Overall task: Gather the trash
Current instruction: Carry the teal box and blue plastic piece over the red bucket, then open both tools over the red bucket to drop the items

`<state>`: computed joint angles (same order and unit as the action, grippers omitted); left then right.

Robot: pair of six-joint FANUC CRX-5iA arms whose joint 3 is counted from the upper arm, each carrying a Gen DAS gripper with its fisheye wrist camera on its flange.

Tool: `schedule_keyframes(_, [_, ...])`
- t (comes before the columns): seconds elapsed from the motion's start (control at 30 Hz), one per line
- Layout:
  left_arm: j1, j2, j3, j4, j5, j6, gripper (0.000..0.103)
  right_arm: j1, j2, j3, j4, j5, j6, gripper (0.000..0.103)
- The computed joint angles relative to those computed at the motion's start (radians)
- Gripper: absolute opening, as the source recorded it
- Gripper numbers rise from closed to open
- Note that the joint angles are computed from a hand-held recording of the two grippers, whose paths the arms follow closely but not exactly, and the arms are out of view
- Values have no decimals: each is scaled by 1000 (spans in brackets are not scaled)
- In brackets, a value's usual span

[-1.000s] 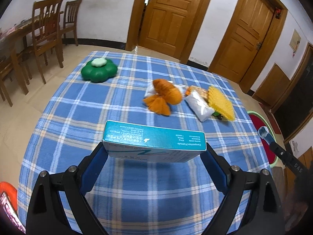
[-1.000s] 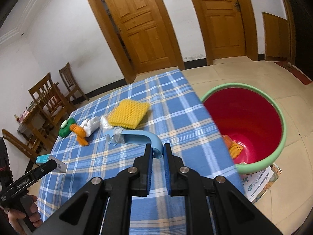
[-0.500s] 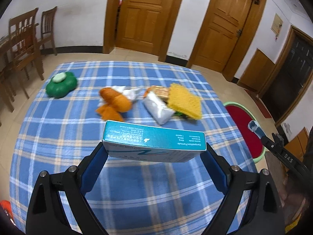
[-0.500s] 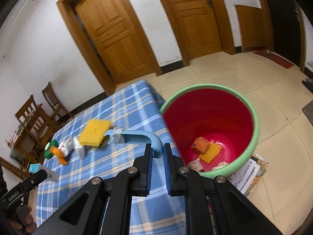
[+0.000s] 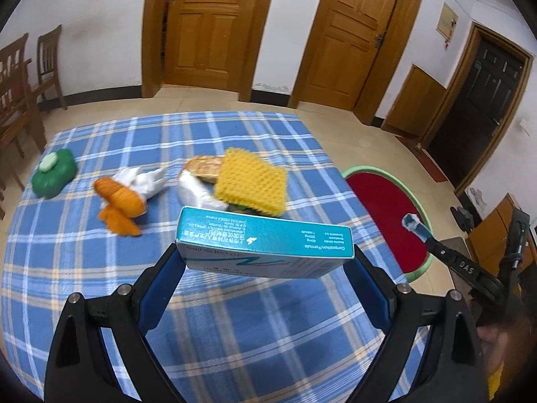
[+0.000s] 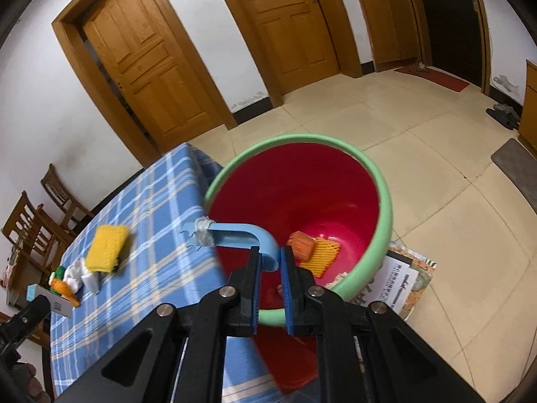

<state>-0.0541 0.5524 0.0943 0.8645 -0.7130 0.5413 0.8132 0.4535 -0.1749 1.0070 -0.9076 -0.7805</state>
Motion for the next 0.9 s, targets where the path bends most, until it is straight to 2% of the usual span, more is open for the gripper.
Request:
schedule_keyframes(0.23, [-29, 34, 56, -28, -36, 12, 93, -10, -7, -22, -30, 2, -16, 14])
schedule_keyframes(0.5, [-60, 63, 97, -32, -56, 1, 93, -8, -36, -58, 9, -13, -61, 14])
schedule_keyframes(0.9, [-139, 104, 130, 24, -46, -115, 93, -5, -97, -128, 75, -43, -155, 14])
